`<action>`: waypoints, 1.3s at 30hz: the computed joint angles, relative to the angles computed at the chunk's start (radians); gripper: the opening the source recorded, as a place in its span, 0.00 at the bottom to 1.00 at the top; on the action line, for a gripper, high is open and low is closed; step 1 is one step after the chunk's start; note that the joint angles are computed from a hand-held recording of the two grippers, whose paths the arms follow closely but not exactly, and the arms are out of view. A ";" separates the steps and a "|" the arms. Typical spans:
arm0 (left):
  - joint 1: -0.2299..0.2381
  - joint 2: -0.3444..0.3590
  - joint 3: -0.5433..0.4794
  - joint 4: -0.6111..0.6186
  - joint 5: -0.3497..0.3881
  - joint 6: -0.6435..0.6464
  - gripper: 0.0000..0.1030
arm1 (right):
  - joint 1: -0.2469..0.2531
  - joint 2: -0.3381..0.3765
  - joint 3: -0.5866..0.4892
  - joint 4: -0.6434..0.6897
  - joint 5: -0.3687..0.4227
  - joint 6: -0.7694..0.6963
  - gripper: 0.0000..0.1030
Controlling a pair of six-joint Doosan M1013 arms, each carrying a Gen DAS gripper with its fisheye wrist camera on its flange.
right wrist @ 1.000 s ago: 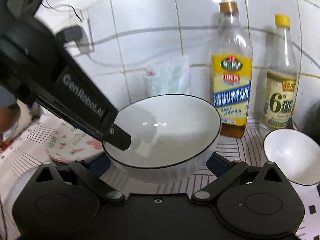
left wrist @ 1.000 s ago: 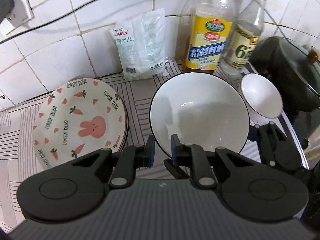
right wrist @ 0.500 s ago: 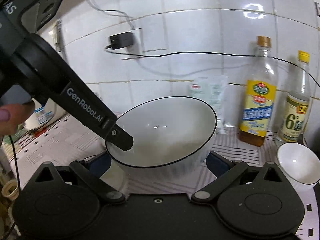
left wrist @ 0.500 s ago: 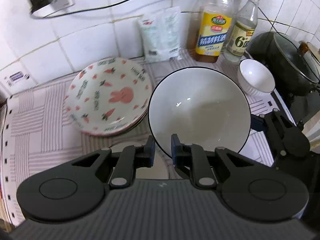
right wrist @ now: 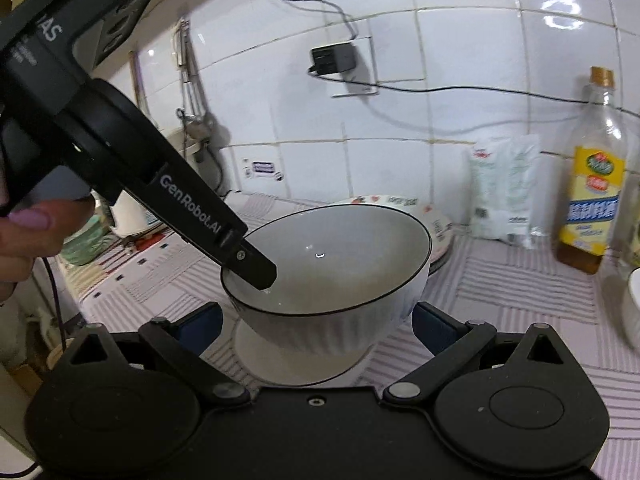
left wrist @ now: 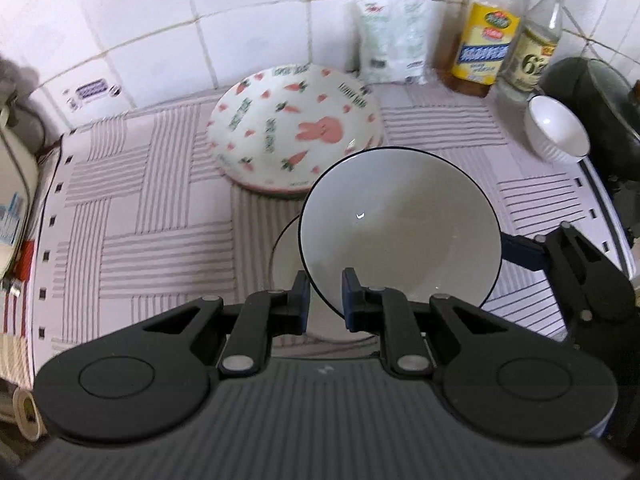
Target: Organize plates and bowls
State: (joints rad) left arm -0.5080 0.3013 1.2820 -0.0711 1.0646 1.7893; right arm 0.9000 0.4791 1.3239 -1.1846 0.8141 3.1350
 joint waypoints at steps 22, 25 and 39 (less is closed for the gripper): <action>0.003 0.026 0.040 0.089 -0.041 -0.039 0.14 | -0.035 0.046 -0.057 0.175 -0.060 -0.108 1.00; 0.007 0.044 0.016 0.073 -0.004 -0.040 0.14 | -0.040 0.053 -0.075 0.226 -0.047 -0.166 1.00; -0.022 0.043 0.033 0.166 -0.032 -0.047 0.17 | -0.024 0.120 -0.187 0.277 0.147 -0.350 1.00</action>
State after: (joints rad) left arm -0.5298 0.3446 1.3147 0.0952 1.0330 1.7424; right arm 0.8755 0.5988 1.1373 -0.9077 0.9609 2.7853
